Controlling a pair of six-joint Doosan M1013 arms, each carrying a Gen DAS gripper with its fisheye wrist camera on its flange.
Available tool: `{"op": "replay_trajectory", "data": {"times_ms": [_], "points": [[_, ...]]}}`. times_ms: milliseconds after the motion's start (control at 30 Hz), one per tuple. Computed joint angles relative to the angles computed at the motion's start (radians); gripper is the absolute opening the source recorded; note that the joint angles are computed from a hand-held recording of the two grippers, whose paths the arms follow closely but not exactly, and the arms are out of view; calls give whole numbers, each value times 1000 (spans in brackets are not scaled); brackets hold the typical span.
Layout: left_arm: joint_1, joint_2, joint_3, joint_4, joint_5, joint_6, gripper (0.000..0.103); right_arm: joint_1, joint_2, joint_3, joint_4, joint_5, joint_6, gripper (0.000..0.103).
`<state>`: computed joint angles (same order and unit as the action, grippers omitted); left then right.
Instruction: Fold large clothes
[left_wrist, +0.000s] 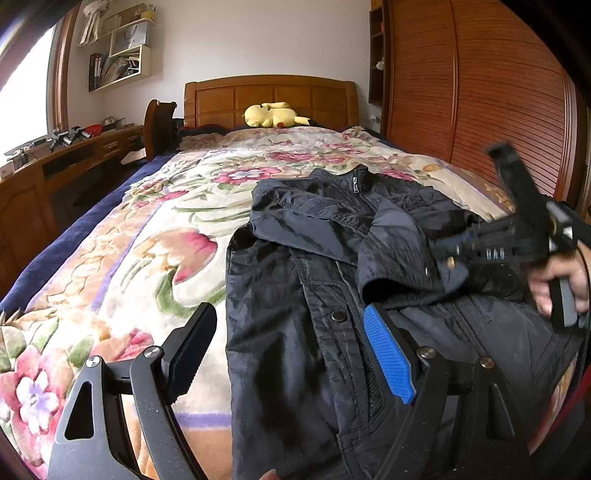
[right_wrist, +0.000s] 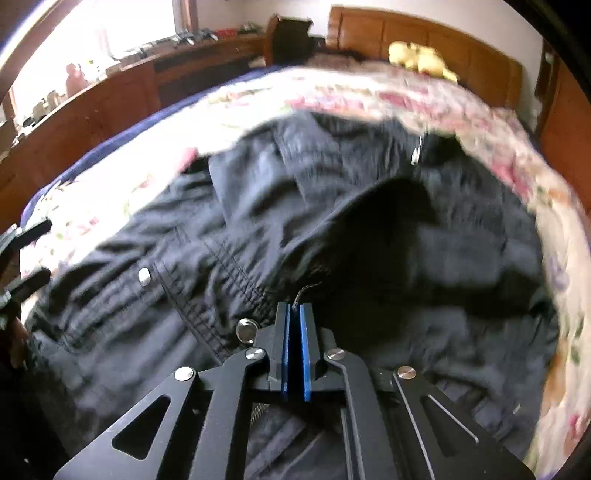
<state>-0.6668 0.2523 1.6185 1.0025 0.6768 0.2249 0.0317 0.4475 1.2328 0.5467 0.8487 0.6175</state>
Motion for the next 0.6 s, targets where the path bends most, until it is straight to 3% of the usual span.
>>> {"op": "replay_trajectory", "data": {"times_ms": [400,533,600], "points": [[6,-7,12,-17,-3,3,83,99,-5,-69,15,-65,-23,5],[9,-4,10,-27,-7,18,83,107,-5,-59,73,-72,-73,5],[10,-5,10,-31,-11,22,83,105,-5,-55,92,-77,-81,14]]}}
